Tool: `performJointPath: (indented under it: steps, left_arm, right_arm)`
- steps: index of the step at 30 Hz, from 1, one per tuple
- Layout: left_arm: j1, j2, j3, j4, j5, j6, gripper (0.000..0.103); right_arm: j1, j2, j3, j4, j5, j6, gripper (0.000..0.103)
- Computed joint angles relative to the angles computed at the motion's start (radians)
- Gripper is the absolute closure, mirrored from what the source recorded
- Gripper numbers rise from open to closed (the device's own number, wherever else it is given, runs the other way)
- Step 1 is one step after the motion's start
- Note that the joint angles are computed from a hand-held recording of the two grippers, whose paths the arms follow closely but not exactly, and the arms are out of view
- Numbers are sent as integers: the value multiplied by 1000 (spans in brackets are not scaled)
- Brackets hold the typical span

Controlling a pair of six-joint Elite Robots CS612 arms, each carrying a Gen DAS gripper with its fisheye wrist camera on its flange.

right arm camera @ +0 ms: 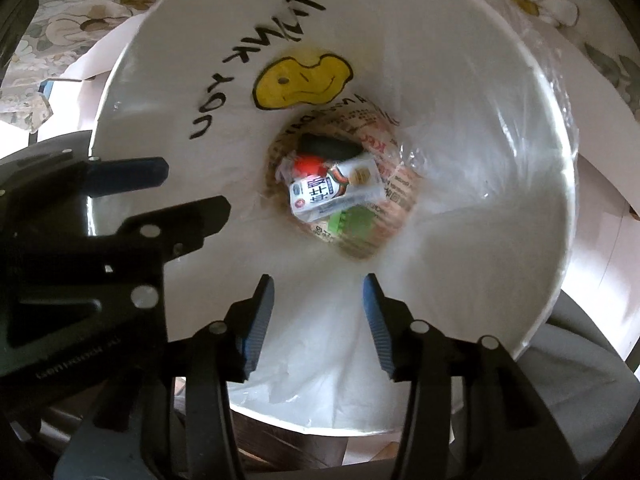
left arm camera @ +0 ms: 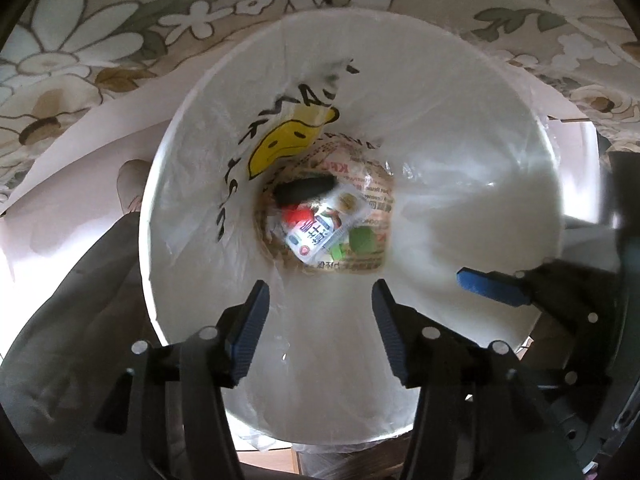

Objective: Collect trash
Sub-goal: 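Open left gripper to drop red block while right drops green sponge into bin, then raise both grippers from the bin and move back toward the bed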

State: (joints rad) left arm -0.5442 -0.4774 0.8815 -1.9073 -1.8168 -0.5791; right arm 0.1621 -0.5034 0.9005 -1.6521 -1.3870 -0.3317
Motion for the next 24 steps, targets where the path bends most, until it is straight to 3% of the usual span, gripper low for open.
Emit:
performJointPath:
  steps: [13,24]
  left_arm:
    - [0,-29,38,-10,28,-17,47]
    - [-16,-113,129,-63,111,-7,47]
  right_arm:
    - [1,-21,26,-16,-29,10,55]
    - [-9,-79,92,-73,-21,18,55]
